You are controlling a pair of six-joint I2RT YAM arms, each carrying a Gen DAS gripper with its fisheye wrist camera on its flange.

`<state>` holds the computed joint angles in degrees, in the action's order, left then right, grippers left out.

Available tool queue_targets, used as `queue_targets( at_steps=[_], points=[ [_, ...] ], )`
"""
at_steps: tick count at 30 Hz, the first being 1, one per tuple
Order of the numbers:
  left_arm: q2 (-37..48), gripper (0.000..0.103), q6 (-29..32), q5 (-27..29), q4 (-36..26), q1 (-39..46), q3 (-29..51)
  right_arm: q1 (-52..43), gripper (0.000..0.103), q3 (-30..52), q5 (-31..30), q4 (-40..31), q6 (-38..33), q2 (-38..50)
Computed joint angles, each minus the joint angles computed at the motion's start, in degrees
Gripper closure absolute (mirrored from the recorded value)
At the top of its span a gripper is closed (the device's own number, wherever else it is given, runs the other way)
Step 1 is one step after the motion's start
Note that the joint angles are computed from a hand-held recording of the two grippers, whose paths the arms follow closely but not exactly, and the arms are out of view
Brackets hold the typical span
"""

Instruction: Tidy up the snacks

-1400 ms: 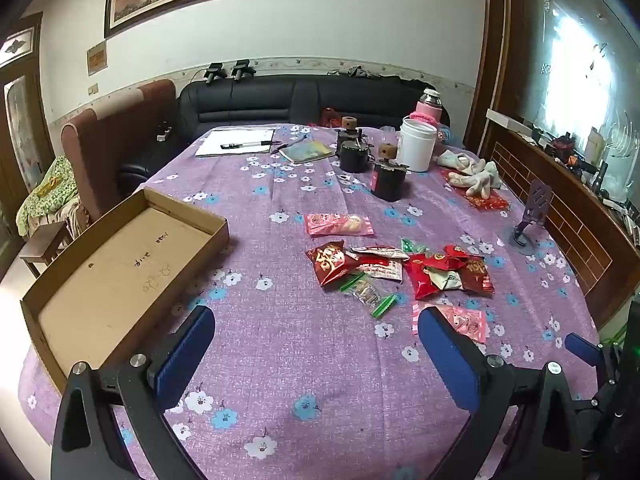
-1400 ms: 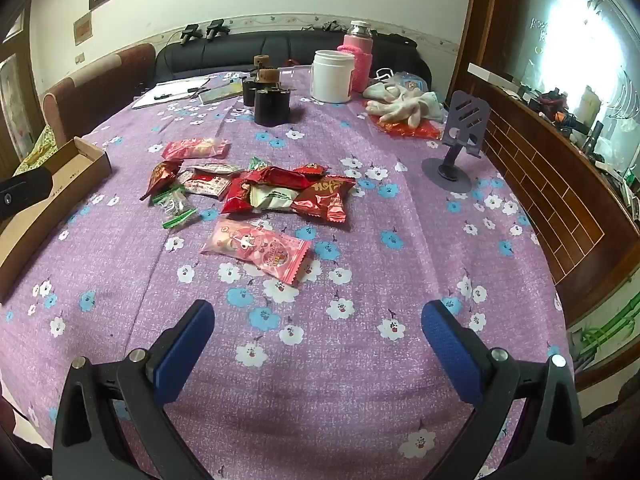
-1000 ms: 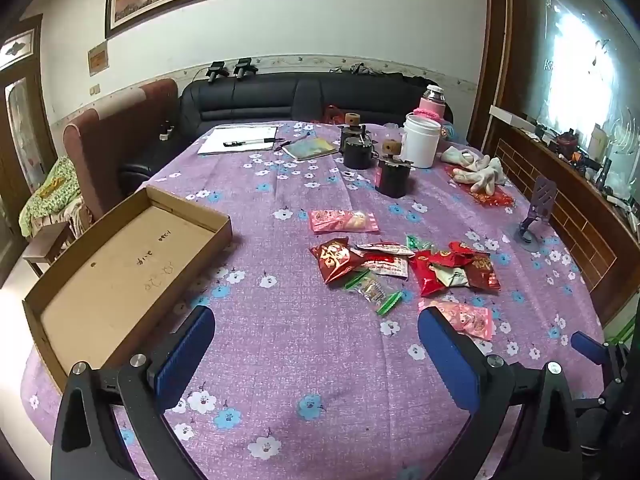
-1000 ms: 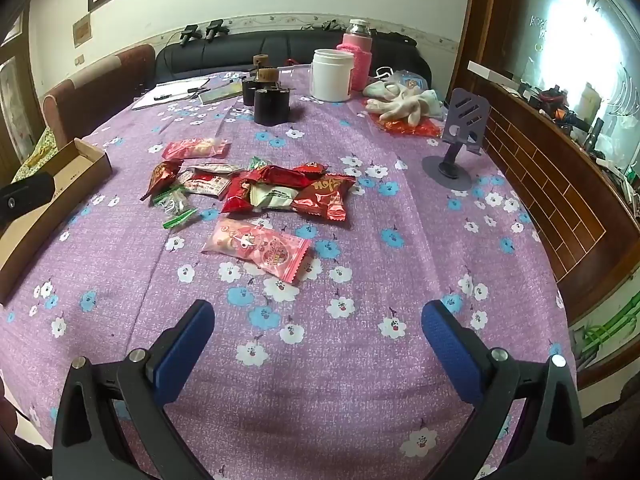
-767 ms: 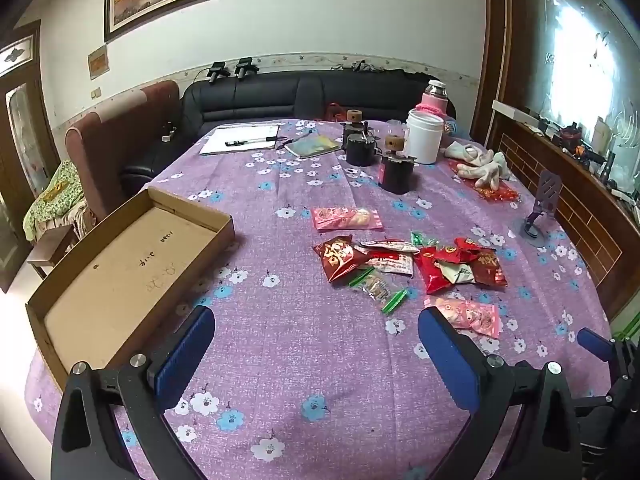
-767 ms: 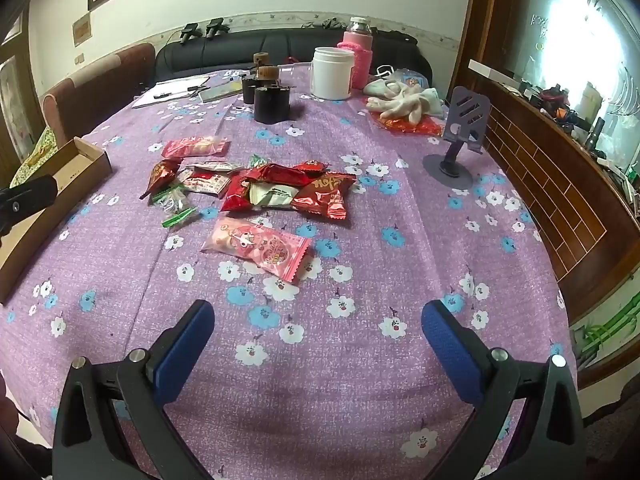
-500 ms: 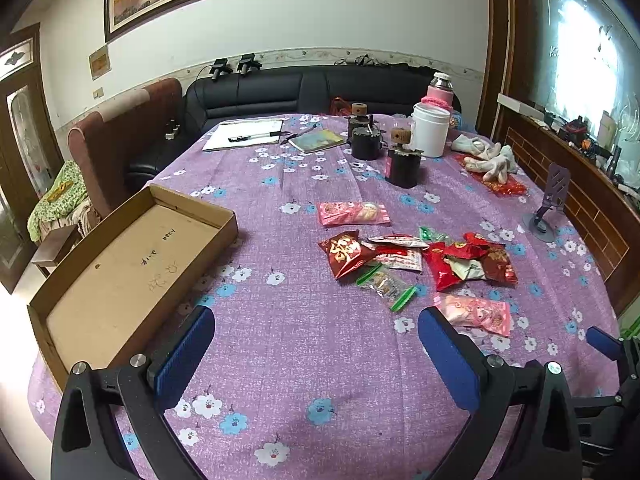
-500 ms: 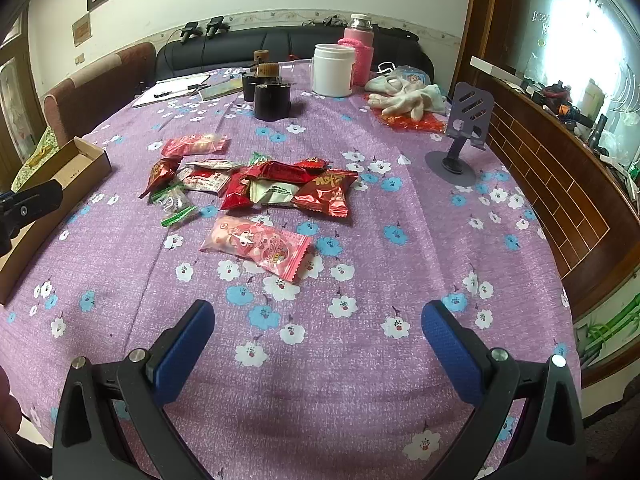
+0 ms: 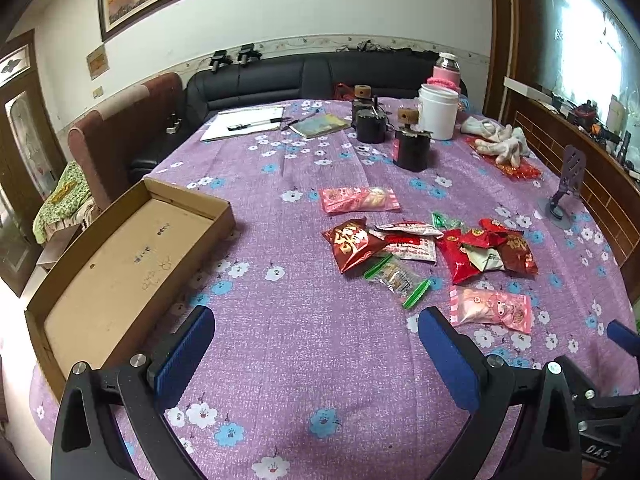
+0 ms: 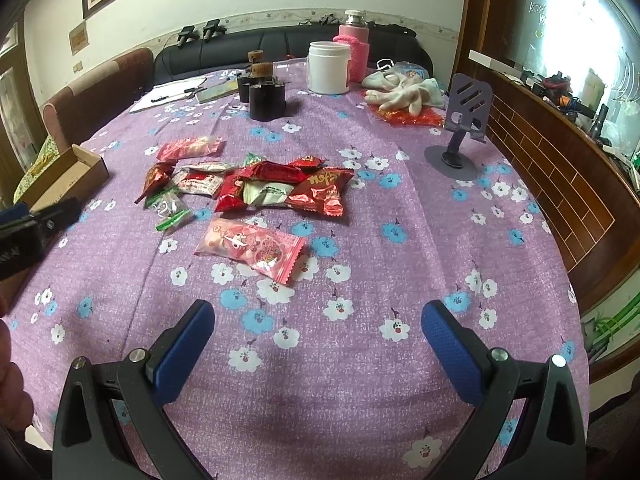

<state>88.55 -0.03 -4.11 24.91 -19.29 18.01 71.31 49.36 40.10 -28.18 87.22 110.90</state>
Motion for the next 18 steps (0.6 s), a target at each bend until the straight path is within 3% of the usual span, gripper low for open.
queue_targets(
  at_steps=[8, 12, 14, 17, 18],
  points=[
    [4.4, 0.001, 3.6, 1.1, 1.8, -0.9, 1.8, -0.9, 0.0, 0.2, 2.0, -0.7, -2.8, -0.2],
    [5.9, 0.001, 4.2, 3.4, 1.6, 1.9, 3.2, -2.3, 0.0, -1.9, 1.2, 4.4, -6.6, -1.2],
    [7.4, 0.001, 5.0, 7.1, 0.3, 5.4, 4.9, -3.2, 0.0, -3.2, 0.6, 8.5, -9.8, -1.9],
    [11.7, 0.001, 7.2, 18.4, -4.8, 14.2, 10.0, -5.1, 0.0, -4.8, -1.1, 15.5, -16.0, -2.5],
    [12.9, 0.001, 7.3, 19.7, -5.8, 15.7, 11.1, -5.7, 0.0, -5.1, -1.6, 17.4, -18.0, -2.5]
  ],
)
